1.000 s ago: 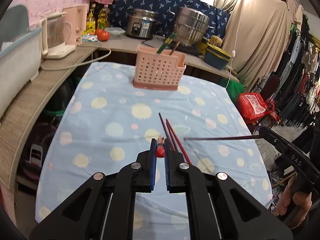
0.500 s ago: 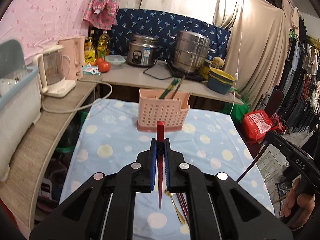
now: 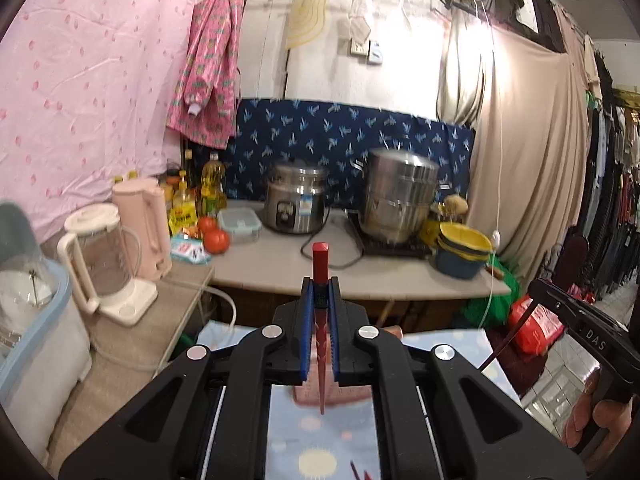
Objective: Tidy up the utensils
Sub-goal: 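Lift both chopsticks into the pink basket and open both tools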
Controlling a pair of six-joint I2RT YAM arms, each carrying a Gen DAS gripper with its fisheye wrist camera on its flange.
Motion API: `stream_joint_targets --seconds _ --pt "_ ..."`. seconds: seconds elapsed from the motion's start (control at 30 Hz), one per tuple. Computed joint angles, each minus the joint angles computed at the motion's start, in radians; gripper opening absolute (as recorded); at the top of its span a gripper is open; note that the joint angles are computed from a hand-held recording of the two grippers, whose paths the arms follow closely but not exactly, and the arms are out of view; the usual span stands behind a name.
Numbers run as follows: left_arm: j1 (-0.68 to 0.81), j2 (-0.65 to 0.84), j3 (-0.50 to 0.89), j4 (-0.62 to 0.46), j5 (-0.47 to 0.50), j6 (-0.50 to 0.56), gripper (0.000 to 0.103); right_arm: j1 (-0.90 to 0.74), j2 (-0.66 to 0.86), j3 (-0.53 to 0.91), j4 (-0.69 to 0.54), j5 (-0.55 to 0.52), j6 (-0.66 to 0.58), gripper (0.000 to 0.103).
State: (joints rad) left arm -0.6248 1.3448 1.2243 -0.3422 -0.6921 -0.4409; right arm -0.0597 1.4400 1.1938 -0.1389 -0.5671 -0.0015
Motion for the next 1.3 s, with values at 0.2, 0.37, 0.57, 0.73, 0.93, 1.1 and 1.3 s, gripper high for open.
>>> stream_joint_targets --seconds 0.2,0.37,0.57,0.73,0.93,1.1,1.3 --pt "0.136 0.127 0.124 0.096 0.107 0.071 0.007 0.081 0.186 0.196 0.078 0.087 0.103 0.007" --pt "0.206 0.240 0.170 0.149 0.174 0.079 0.007 0.130 0.335 0.297 0.127 0.129 0.162 0.007" --pt "0.256 0.343 0.147 0.194 0.249 0.039 0.007 0.169 0.453 0.308 0.151 0.141 0.166 0.007" --pt "0.281 0.382 0.090 0.234 0.289 0.006 0.007 0.177 0.515 0.286 0.146 0.154 0.130 0.007" --pt "0.285 0.377 0.026 0.273 0.297 -0.026 0.026 0.157 0.516 0.234 0.161 0.148 0.123 0.028" --pt "0.258 0.317 -0.043 0.294 0.234 -0.050 0.057 0.132 0.440 0.145 0.190 0.148 0.093 0.032" --pt "0.223 0.214 -0.149 0.275 0.209 -0.097 0.057 0.091 0.306 -0.020 0.208 0.121 0.055 0.032"
